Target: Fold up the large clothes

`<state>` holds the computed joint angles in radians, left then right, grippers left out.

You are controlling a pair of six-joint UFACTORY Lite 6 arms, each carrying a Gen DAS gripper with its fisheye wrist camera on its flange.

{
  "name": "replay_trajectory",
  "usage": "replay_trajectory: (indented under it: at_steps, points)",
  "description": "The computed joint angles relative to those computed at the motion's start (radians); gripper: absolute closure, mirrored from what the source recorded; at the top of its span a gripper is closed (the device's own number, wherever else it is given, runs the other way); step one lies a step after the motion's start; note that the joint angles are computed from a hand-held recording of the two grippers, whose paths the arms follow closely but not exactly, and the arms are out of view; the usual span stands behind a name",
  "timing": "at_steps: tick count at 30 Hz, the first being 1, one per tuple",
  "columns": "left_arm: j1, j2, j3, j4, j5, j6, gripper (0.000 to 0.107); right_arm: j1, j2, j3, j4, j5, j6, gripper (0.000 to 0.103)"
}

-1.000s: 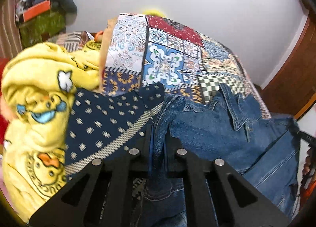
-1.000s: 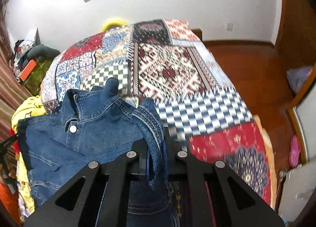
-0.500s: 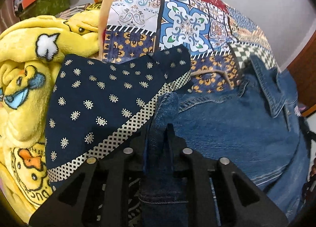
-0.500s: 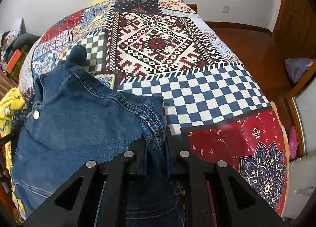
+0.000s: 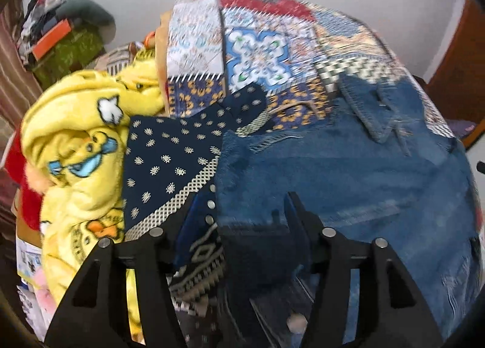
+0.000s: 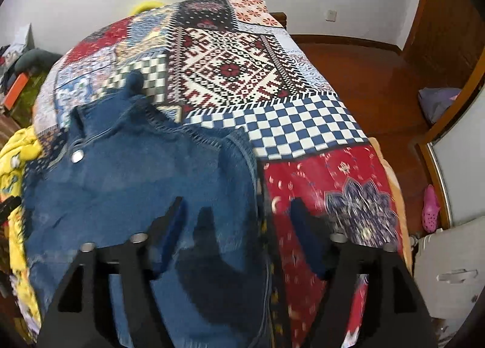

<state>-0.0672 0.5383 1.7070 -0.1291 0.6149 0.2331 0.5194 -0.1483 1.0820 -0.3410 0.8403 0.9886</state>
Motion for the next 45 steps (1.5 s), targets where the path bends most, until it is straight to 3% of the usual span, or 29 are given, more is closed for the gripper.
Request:
replay_trajectory:
  at_steps: [2,7,12,19,22,30,35,39,42,44,45]
  points:
    - [-0.005,-0.113,-0.098,-0.017,0.001,0.022,0.037,0.057,-0.054,0.004,-0.02,0.045,0.037,0.027]
    - [-0.014,-0.347,-0.296,-0.044,0.005,0.06,0.034,0.242,-0.146,0.048,-0.098,0.181,0.163,0.023]
    - [0.005,-0.6,-0.516,-0.11,0.004,0.169,0.02,0.505,-0.19,0.082,-0.213,0.353,0.338,0.019]
    - [0.123,-0.851,-0.788,-0.283,0.086,0.369,0.019,0.757,-0.208,0.005,-0.222,0.445,0.49,0.018]
    - [0.212,-0.89,-0.904,-0.374,0.128,0.486,0.018,0.849,-0.242,-0.084,-0.191,0.438,0.594,0.018]
    - [0.396,-0.873,-1.146,-0.409,0.191,0.659,0.019,1.032,-0.376,-0.366,-0.069,0.323,0.894,0.018]
    - [0.454,-0.865,-1.265,-0.463,0.219,0.776,0.018,1.129,-0.429,-0.464,-0.104,0.284,1.094,0.018]
    - [0.502,-0.821,-1.283,-0.548,0.239,0.838,0.02,1.104,-0.475,-0.495,-0.14,0.222,1.102,0.017]
    - [0.555,-0.776,-1.272,-0.616,0.339,0.92,0.038,1.038,-0.464,-0.51,-0.147,0.14,1.055,0.021]
    - [0.547,-0.813,-1.284,-0.62,0.35,0.913,0.046,1.025,-0.402,-0.476,-0.145,0.123,1.034,0.031]
    - [0.533,-0.845,-1.297,-0.619,0.345,0.905,0.059,1.013,-0.386,-0.462,-0.147,0.108,1.015,0.041]
